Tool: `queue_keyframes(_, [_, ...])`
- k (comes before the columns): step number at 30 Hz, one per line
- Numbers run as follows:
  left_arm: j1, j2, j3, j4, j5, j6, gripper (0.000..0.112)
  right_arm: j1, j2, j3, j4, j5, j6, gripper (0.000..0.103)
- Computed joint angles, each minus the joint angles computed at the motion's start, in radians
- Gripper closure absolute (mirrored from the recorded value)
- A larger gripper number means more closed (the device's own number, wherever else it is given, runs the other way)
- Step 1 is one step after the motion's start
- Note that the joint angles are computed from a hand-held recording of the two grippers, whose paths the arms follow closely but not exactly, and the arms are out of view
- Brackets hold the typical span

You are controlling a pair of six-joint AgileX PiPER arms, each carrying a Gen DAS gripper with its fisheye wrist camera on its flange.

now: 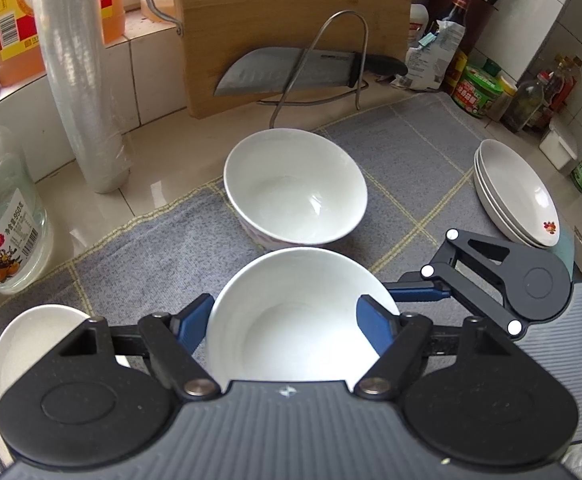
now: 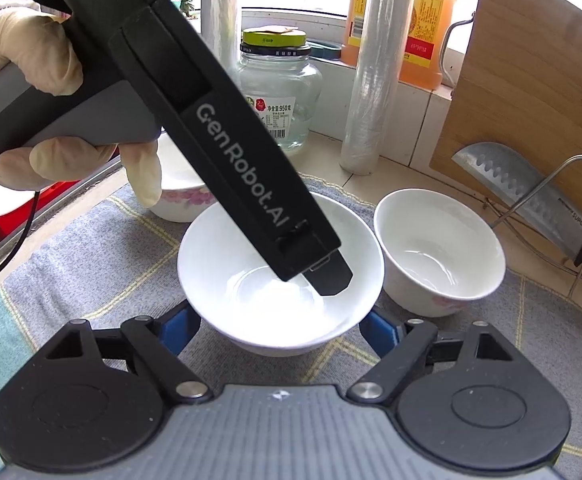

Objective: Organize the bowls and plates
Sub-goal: 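Lift the white bowl by its rim with the left gripper, then lower the white bowl onto the mat and open the left gripper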

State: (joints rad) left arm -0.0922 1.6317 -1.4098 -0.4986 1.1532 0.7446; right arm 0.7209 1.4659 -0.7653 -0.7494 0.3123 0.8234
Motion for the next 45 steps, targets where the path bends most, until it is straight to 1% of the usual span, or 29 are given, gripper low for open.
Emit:
queue_keyframes(6, [-0.042,-0.048,0.046,-0.021,-0.005,-0.018,0.036,0.024,-0.107,0.059,0.049,0.068,-0.041,0.014])
queue_keyframes(19, [-0.174,-0.120,0.153,-0.045,-0.043,-0.071,0.036,0.087,-0.323,0.198,0.114,0.224,-0.058,0.014])
queue_keyframes(23, [-0.203,-0.142,0.185,-0.046,-0.056,-0.097,0.036,0.105,-0.377,0.227,0.140,0.255,-0.069,0.014])
queue_keyframes(29, [-0.252,-0.171,0.228,-0.030,-0.083,-0.145,0.036,0.111,-0.427,0.261,0.174,0.270,-0.092,0.014])
queue_keyframes(37, [-0.305,-0.191,0.270,-0.006,-0.123,-0.211,0.035,0.099,-0.483,0.308,0.231,0.267,-0.149,0.014])
queue_keyframes(43, [-0.335,-0.196,0.301,0.009,-0.161,-0.255,0.035,0.084,-0.491,0.329,0.251,0.251,-0.182,0.014])
queue_keyframes(45, [-0.339,-0.198,0.308,0.009,-0.175,-0.256,0.035,0.062,-0.494,0.337,0.267,0.231,-0.207,0.014])
